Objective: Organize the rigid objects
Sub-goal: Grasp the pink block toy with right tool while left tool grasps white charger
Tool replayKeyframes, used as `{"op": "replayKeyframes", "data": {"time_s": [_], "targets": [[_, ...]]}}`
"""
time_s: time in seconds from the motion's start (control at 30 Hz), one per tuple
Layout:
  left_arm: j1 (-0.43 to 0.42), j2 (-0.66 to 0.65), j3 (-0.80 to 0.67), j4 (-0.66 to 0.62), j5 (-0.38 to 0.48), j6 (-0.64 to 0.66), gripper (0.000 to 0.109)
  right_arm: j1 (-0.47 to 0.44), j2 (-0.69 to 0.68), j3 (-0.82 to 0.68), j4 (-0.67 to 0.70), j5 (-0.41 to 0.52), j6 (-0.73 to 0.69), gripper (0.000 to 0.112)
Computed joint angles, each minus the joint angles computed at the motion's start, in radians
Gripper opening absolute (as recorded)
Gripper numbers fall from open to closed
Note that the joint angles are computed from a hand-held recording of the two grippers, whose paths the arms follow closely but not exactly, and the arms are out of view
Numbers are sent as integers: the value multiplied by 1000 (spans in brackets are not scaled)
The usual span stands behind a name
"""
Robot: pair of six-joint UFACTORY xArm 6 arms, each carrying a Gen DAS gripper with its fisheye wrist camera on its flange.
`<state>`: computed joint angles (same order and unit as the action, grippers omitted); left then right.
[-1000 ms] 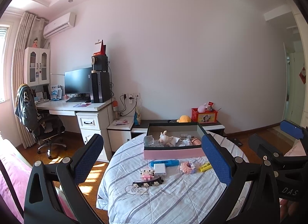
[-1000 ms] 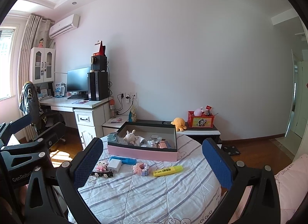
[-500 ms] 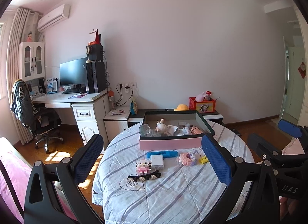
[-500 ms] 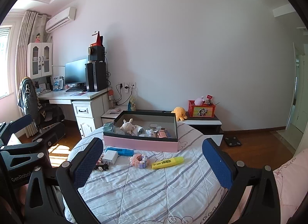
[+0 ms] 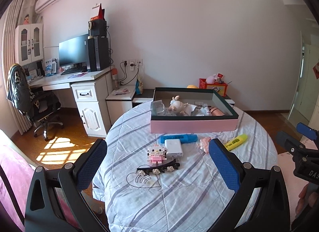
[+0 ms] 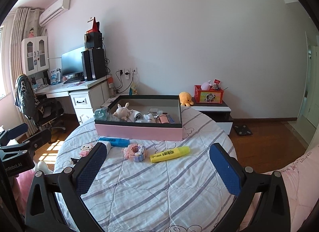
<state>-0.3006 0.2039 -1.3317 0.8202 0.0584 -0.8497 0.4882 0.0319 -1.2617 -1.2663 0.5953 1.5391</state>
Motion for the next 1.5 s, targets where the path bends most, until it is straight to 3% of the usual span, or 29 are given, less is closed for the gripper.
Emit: {"op": "replayKeyframes", "data": {"time_s": [0.17,0.3,0.4,0.53,0.67,0.73,0.97,1.1,1.23,1.37,1.43,1.5], "targets": [[3,96,-93,-193,61,176,103,-56,64,-23,76,-39,-51,103],[6,201,-235,-237,146,240,103,-100,125,-51,158,-62,-108,103],[5,280,-333,-390,185,387,103,-128,173,-77,217,-81,-150,103],[-2,367,-444,-459,247,455,103,-160,237,-118,312,-108,-219,103],[-28,449,-548,-687,335,668,103,-180,313,-184,451,-107,-343,103],[-48,486,-589,-740,366,732,103,-188,346,-215,518,-110,-404,103],[-105,645,-814,-714,522,767,103,-178,422,-317,565,-96,-497,103],[-118,752,-993,-645,625,727,103,-155,511,-448,657,-73,-653,103],[-119,895,-1234,-599,762,708,93,-136,609,-596,747,-30,-822,103],[-98,884,-1207,-704,735,760,87,-140,678,-697,912,-15,-1007,103],[-93,829,-1106,-707,677,774,86,-143,698,-721,1035,-8,-1096,103],[-87,786,-1028,-718,629,787,86,-137,699,-718,1034,-7,-1111,103]]}}
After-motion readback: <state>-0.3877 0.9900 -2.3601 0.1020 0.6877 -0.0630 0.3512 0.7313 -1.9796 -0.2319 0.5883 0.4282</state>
